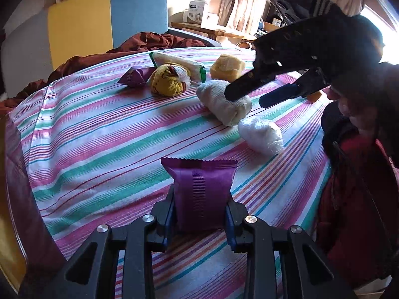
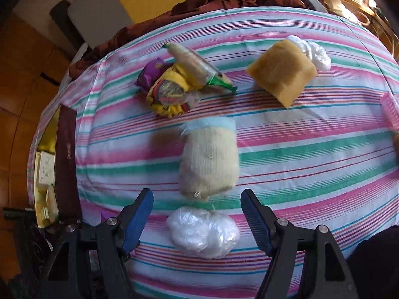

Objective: Organize objects
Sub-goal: 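Grasp the purple packet with left gripper while right grasps a clear plastic bag, then carry the purple packet and plastic bag over the gold tray with both grippers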

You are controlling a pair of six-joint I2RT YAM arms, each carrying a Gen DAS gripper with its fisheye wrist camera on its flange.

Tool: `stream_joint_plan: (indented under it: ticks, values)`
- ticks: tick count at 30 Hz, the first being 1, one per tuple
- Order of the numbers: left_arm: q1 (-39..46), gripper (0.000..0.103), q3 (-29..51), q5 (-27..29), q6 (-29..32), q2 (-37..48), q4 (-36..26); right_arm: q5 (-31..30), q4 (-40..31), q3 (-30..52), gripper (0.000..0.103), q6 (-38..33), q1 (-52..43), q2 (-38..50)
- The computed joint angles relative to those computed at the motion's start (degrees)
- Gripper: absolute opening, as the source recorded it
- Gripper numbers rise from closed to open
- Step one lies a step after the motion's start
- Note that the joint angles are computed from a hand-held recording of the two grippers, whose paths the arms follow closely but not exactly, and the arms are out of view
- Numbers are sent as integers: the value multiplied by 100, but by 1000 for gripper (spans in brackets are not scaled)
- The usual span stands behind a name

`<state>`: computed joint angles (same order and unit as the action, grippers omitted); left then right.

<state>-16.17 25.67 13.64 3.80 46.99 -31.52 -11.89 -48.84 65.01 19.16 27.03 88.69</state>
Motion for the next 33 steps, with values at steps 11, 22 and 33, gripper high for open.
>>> stream_joint_plan:
  ticks: [11, 22, 33]
  values:
    - [224, 33, -149, 198, -160, -232, -23, 585, -479, 146, 46, -261, 493, 534]
    - [-191, 33, -282, -364, -227, -617, -71, -152, -226, -53, 43, -834, 363, 300]
    - [728, 32, 260, 317, 197, -1630, -1385, 65, -310, 146, 43, -643, 644, 546]
